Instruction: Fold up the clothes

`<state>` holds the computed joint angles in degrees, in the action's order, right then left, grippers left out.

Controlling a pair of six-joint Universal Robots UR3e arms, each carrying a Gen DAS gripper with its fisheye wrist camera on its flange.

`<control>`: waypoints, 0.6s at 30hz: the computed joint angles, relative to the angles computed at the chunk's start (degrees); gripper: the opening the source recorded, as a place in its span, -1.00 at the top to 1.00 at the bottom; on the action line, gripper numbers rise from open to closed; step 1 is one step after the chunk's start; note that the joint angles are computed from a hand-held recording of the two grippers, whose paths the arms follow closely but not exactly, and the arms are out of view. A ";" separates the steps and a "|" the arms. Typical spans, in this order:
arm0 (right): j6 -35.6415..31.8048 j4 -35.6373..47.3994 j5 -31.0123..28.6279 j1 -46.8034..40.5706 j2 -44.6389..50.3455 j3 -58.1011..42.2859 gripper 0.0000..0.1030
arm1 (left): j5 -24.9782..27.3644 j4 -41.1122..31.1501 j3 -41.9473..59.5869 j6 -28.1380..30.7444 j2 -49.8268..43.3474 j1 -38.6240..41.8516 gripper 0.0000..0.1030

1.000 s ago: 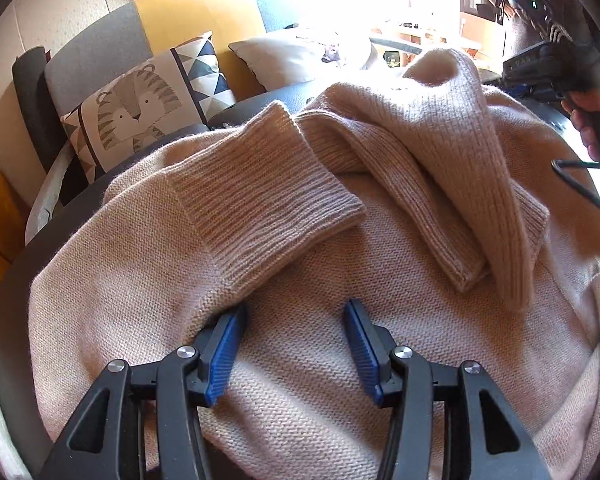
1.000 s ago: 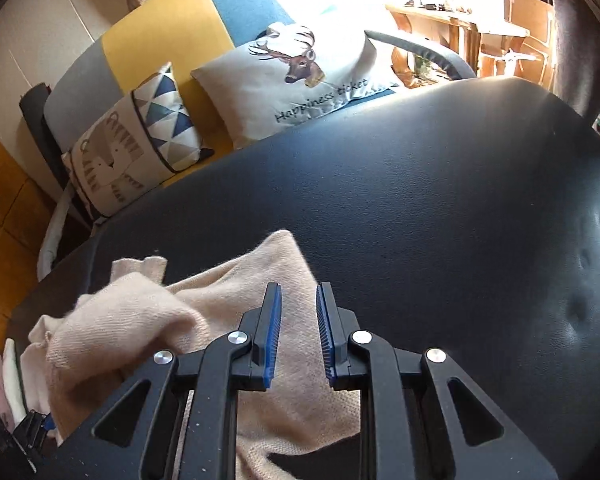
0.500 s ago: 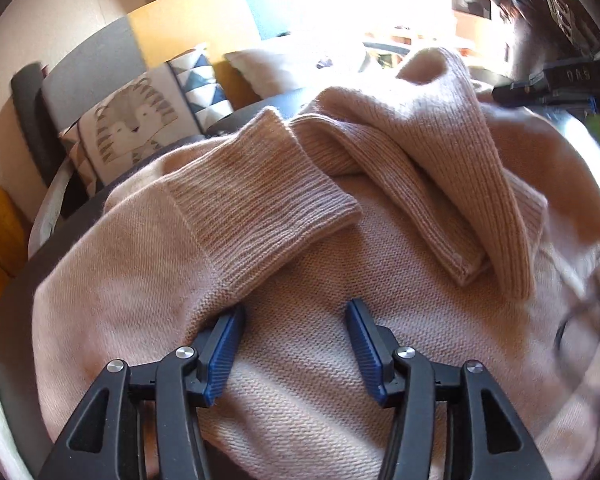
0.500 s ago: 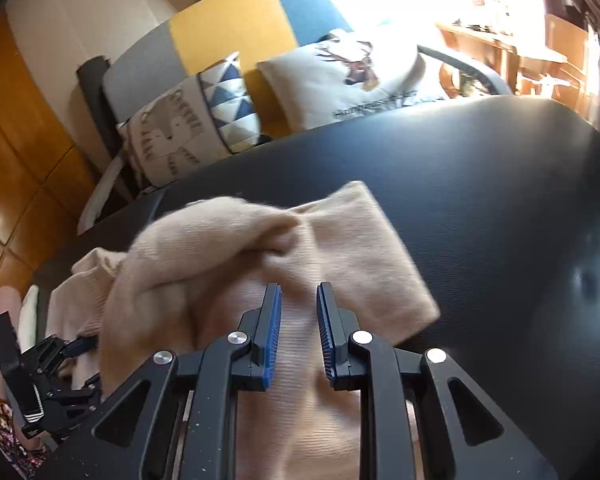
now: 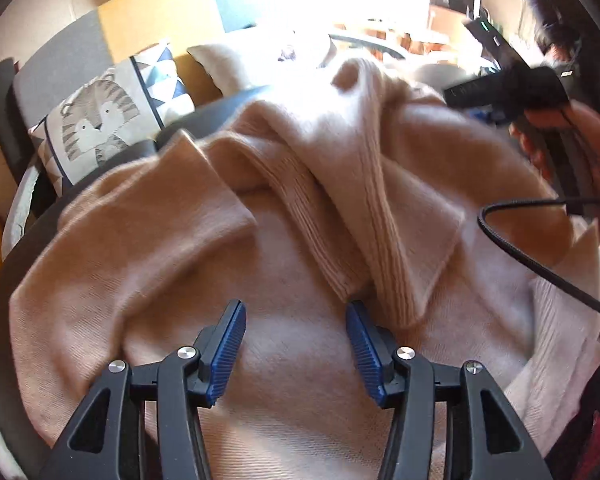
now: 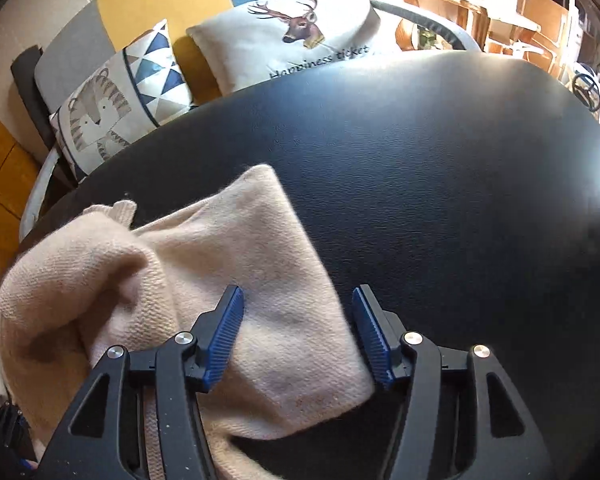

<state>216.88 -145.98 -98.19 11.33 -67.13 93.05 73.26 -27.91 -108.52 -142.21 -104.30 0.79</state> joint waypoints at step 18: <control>-7.93 3.60 -16.08 -6.16 -13.72 7.25 0.71 | 2.94 6.00 -1.61 1.29 -1.64 3.70 -0.19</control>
<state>208.96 -142.38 -114.27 5.18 -80.85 100.29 76.20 -21.91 -110.12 -140.92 -105.94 4.49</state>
